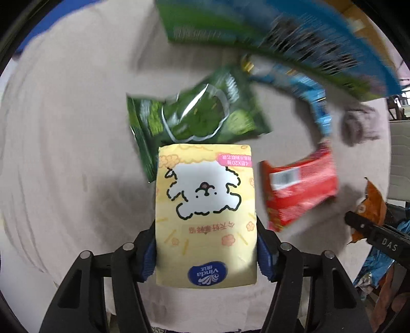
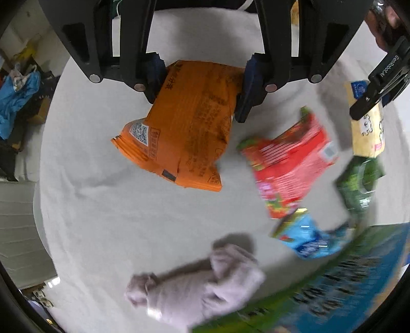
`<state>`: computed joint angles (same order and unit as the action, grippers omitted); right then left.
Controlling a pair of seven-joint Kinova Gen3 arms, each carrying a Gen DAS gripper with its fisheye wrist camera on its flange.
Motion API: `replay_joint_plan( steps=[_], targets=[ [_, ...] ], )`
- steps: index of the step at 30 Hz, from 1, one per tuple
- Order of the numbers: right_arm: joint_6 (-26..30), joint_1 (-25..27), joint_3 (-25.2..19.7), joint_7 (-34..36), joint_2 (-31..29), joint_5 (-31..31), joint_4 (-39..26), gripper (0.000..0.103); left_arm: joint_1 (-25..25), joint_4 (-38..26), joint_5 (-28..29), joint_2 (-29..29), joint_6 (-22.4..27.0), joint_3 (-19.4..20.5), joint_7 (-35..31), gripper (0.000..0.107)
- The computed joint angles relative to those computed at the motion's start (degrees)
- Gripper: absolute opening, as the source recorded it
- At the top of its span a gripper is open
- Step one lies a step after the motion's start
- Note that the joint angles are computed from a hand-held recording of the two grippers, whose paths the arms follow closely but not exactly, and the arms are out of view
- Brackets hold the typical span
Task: Organize soft objects
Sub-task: 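Carry both items into the box and open both tools to release them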
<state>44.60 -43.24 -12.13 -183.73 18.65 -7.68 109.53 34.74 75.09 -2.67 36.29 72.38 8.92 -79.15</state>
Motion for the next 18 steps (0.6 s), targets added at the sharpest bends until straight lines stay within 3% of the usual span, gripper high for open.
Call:
replay_joint_plan(
  steps=[5, 7, 12, 15, 18],
  targets=[
    [6.17, -3.60, 0.92, -6.10, -3.23, 7.73, -5.85, 0.049, -1.33, -0.03, -2.04, -5.22, -0.07, 5.17, 0.81, 0.060],
    [9.46, -4.70, 1.14, -7.80, -4.45, 11.48, -8.55, 0.049, 1.01, -3.19, -0.49, -6.28, 1.28, 3.08, 0.18, 0.060],
    [20.97, -0.29, 0.43, -3.23, -13.29, 15.29, -14.25, 0.049, 4.86, -13.95, 3.63, -4.52, 4.06, -2.78, -4.97, 0.060],
    [26.36, 3.13, -0.12, 1.23, -15.06, 17.24, -19.90, 0.049, 3.13, -21.72, 2.27, -1.99, 6.36, 1.14, -4.53, 0.060],
    [27.84, 6.22, -0.21, 5.10, -14.57, 19.35, -22.92, 0.049, 0.53, -29.68, -0.91, 0.74, 8.34, 7.39, -3.46, 0.060]
  ],
)
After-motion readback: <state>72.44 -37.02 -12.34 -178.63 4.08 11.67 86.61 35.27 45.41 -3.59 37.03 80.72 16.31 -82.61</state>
